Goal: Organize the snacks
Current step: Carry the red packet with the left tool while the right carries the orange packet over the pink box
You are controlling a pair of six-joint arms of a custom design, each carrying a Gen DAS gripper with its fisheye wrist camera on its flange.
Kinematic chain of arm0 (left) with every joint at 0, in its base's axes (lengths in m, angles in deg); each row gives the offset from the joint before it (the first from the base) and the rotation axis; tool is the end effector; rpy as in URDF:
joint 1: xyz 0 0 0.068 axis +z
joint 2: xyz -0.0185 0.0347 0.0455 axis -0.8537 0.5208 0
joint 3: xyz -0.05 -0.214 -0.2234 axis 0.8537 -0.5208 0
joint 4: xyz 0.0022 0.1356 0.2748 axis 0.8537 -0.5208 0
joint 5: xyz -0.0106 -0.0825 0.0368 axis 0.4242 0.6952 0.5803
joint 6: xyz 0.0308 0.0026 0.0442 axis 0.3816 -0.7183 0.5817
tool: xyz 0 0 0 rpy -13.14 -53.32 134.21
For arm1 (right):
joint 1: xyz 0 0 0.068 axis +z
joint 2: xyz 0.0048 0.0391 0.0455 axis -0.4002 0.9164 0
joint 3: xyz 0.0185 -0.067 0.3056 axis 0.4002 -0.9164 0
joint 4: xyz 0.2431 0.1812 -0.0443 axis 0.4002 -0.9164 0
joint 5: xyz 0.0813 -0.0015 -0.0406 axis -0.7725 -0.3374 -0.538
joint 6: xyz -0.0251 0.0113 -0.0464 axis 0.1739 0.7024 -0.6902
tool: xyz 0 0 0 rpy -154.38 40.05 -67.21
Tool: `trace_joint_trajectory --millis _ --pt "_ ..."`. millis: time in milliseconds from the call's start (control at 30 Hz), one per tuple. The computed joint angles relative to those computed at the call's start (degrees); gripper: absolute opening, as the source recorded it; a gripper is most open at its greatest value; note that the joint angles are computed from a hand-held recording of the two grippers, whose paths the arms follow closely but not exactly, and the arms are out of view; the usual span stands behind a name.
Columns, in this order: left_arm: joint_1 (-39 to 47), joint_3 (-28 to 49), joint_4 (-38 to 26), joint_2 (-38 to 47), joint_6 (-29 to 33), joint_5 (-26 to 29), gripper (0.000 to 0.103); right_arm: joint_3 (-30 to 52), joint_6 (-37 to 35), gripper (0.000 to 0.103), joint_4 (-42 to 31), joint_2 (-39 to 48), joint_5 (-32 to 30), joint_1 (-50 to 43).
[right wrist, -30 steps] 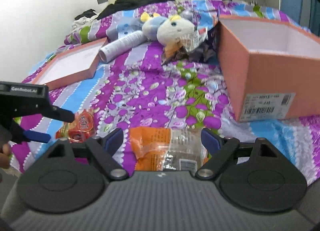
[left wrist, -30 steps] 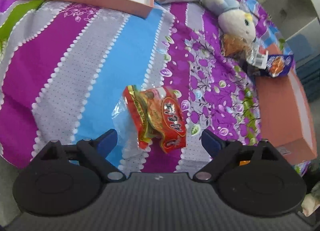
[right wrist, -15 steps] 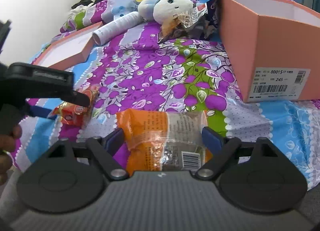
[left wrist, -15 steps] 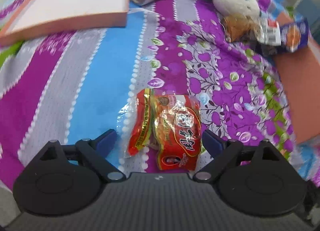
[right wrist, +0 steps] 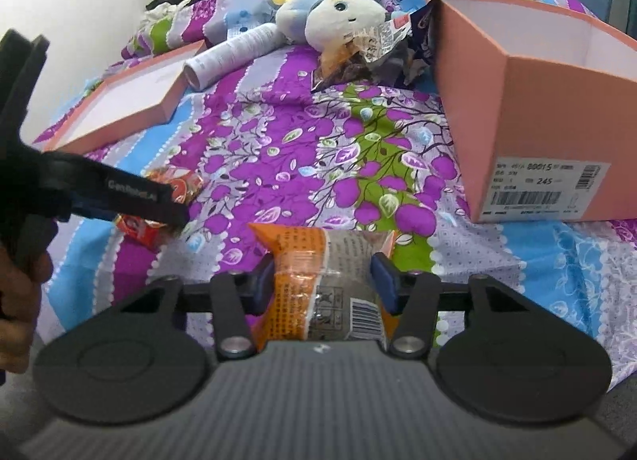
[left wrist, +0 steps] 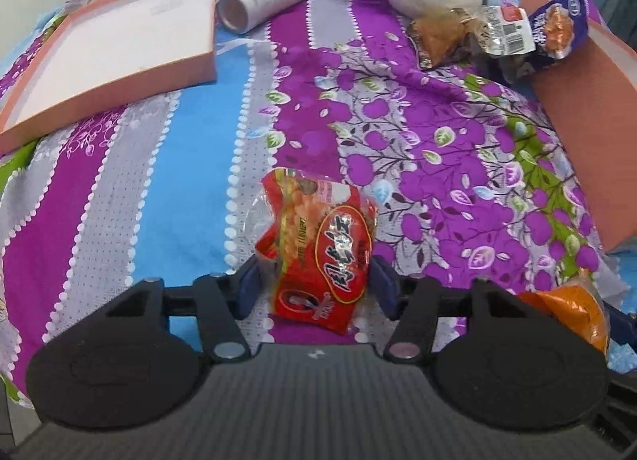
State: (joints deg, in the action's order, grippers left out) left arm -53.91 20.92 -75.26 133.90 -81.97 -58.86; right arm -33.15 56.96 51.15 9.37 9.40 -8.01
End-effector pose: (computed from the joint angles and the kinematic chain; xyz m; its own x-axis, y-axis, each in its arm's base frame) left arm 0.2591 0.0301 0.1074 -0.6931 -0.5113 -0.5081 -0.5851 0.8108 -0.0179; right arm 0.3018 0.1001 0.1045 -0.5991 -0.3654 -0.7124 -0.6585 0.7311 0.1787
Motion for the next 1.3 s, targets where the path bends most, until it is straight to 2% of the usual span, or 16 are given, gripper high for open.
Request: trace_joint_trajectory --millis 267,567,700,1033,1167,1300 --pt "-1.3 -0.8 -4.9 -9.0 -1.8 3.0 0.06 -0.4 0.8 0.054 -3.0 -5.9 -2.6 -4.3" --pt "-9.3 1.0 -16.2 -25.9 -6.0 3.9 0.06 -0.5 1.4 0.054 -10.0 -18.1 -8.2 -10.4" --pt "-15.3 3.0 -20.5 -30.5 -8.6 1.9 0.061 -0.1 0.6 0.054 -13.7 -23.3 -10.9 -13.4" --pt "-30.3 8.3 -26.6 -34.4 -15.8 -4.4 0.061 1.9 -3.8 0.054 -25.6 -33.0 -18.5 -23.9" --pt "-35.3 10.4 -27.6 -34.5 -18.0 -6.5 0.061 2.9 -6.9 0.054 -30.1 -35.0 -21.2 -28.2" --pt "-36.9 11.7 -26.5 -33.3 -18.1 -6.1 0.061 4.3 -8.9 0.054 -33.0 -34.5 -22.6 -31.4"
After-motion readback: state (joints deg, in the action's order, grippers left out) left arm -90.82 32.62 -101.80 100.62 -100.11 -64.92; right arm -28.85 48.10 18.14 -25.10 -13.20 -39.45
